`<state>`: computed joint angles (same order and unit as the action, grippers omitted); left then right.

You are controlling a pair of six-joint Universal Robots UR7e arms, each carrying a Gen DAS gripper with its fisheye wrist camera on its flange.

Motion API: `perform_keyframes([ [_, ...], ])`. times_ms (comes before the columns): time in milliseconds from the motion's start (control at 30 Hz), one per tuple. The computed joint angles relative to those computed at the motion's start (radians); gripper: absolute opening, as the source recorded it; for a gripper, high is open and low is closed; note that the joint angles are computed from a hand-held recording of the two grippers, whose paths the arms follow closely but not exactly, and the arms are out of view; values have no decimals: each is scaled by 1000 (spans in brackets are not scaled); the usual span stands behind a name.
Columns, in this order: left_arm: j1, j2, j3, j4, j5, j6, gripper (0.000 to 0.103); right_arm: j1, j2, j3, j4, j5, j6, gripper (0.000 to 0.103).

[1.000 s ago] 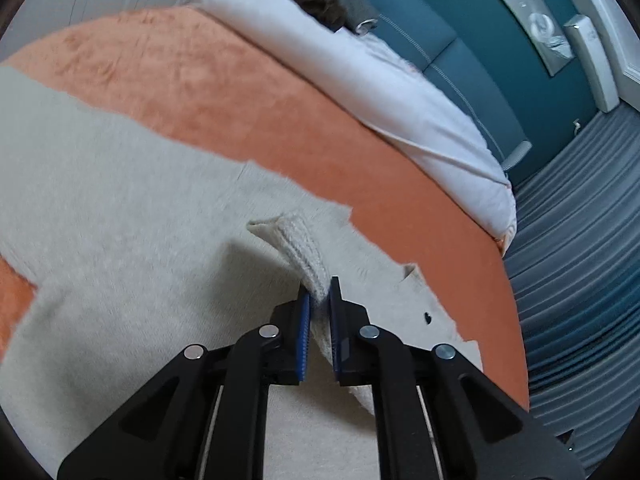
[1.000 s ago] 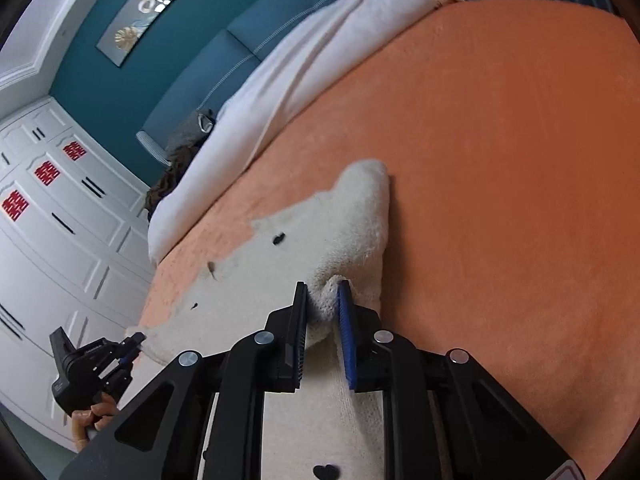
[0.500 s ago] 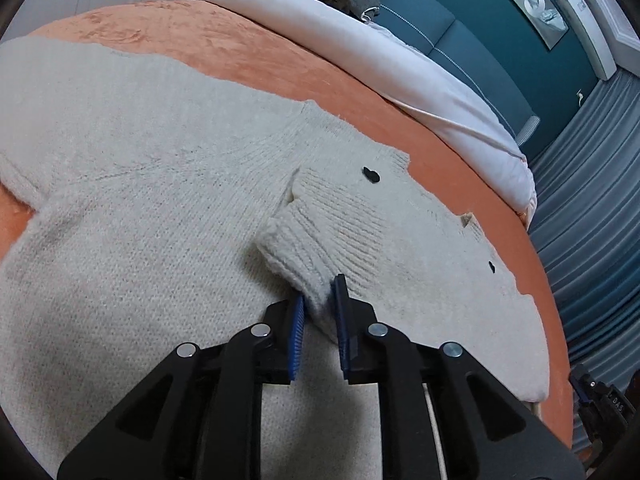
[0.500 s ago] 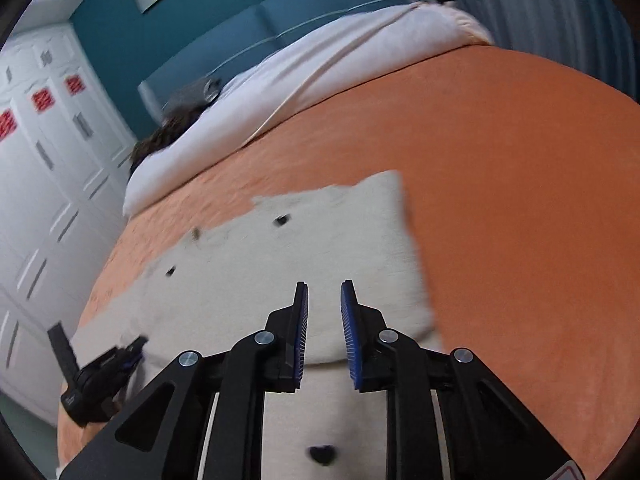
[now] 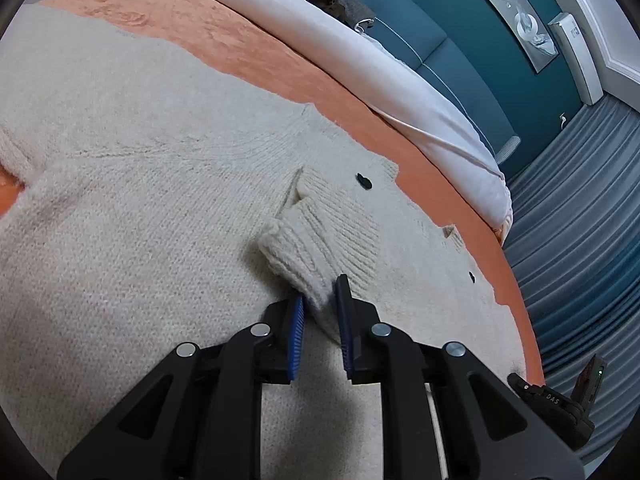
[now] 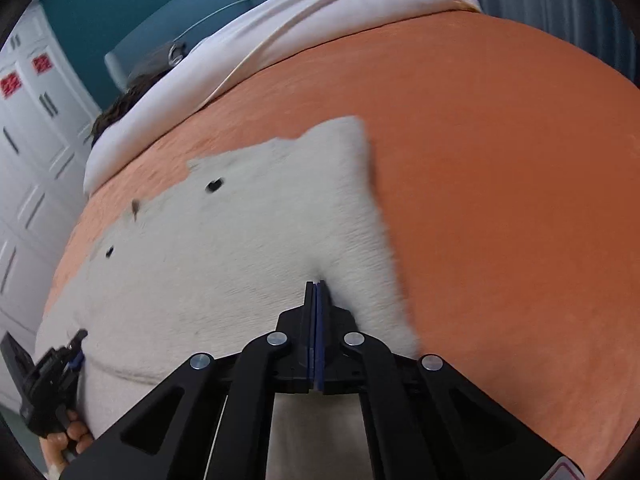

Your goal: Fold small clothes

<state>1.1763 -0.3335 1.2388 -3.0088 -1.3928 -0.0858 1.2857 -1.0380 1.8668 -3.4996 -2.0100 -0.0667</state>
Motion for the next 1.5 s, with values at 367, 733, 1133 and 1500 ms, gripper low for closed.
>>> perform_keyframes([
  [367, -63, -60, 6, 195, 169, 55, 40, 133, 76, 2, -36, -290, -114, 14],
  [733, 134, -261, -48, 205, 324, -196, 84, 222, 153, 233, -265, -196, -144, 43],
  [1133, 202, -33, -623, 521, 434, -147, 10, 224, 214, 217, -317, -191, -251, 79],
  [1500, -61, -166, -172, 230, 88, 190, 10, 201, 191, 243, -324, -123, -239, 83],
])
